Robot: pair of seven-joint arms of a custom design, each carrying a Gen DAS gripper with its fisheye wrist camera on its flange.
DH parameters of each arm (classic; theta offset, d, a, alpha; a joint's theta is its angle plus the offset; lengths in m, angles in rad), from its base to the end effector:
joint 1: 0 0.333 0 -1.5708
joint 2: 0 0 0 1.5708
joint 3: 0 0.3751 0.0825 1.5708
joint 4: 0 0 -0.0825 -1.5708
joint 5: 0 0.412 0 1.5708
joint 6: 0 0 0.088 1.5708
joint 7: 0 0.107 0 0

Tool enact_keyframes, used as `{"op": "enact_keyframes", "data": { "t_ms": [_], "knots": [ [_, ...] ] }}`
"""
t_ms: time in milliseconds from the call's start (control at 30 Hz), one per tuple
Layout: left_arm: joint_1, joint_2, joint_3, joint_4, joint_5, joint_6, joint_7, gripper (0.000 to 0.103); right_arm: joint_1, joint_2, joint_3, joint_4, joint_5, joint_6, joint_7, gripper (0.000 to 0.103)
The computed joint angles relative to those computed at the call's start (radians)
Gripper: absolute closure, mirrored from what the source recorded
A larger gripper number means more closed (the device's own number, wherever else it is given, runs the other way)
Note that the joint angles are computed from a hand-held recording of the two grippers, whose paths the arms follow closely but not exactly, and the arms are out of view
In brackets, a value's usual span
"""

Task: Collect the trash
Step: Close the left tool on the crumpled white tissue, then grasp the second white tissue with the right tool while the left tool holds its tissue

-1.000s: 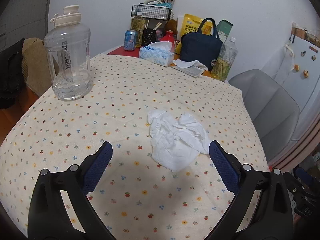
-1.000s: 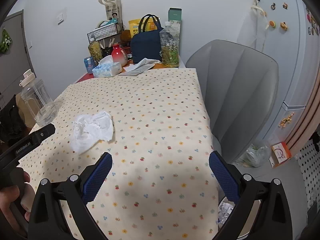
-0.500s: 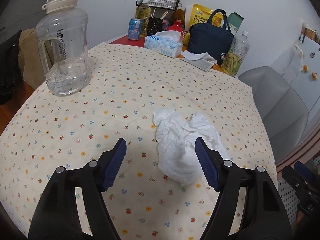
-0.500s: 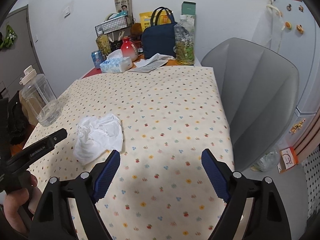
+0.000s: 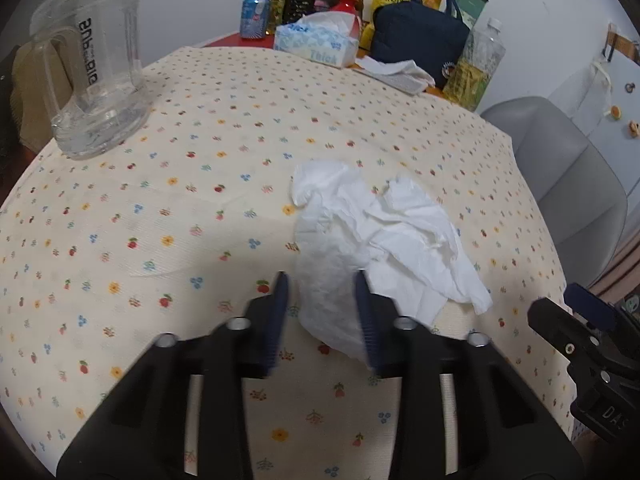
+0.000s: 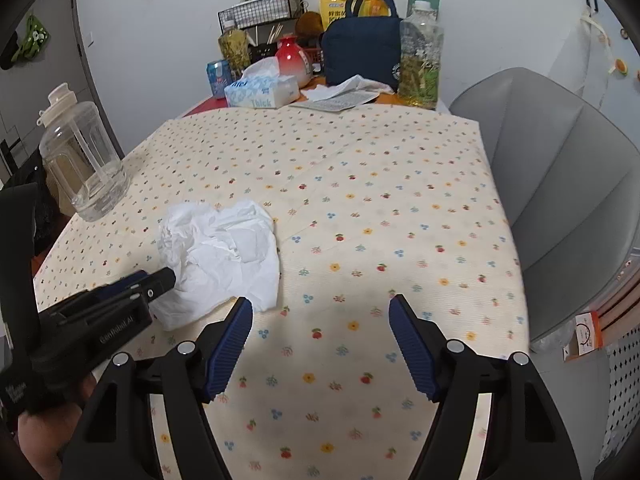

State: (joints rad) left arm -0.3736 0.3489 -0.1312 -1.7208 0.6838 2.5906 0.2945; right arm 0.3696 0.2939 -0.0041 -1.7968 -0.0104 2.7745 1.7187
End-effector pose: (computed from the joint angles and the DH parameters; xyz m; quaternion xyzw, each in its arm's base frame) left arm 0.6428 -0.3547 0.4823 -0.7578 0.5604 -0.2702 0.1968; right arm 0.6740 0.2588 0.5077 -0.7372 0.5866 -0.1725 0.2875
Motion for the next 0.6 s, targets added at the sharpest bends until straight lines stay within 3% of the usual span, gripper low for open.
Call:
{"op": "enact_keyframes", "data": {
  "t_ms": [67, 267, 467, 600],
  "knots": [
    [-0.012, 0.002, 0.011, 0.005, 0.021, -0.023, -0.025, 0.099, 0.000, 0.015, 0.004, 0.016, 0.005, -0.010, -0.004, 0.035],
    [-0.015, -0.041, 0.031, -0.037, 0.103, -0.005, -0.139, 0.100, 0.009, 0.051, 0.006, 0.056, 0.009, -0.031, -0.018, 0.036],
    [0.020, -0.053, 0.013, -0.064, 0.104, 0.019, -0.160, 0.100, 0.023, 0.088, 0.015, 0.098, 0.018, -0.056, -0.039, 0.040],
    [0.029, -0.049, 0.005, -0.068, 0.088, 0.030, -0.146, 0.100, 0.025, 0.100, 0.029, 0.108, 0.041, -0.073, -0.070, 0.051]
  ]
}}
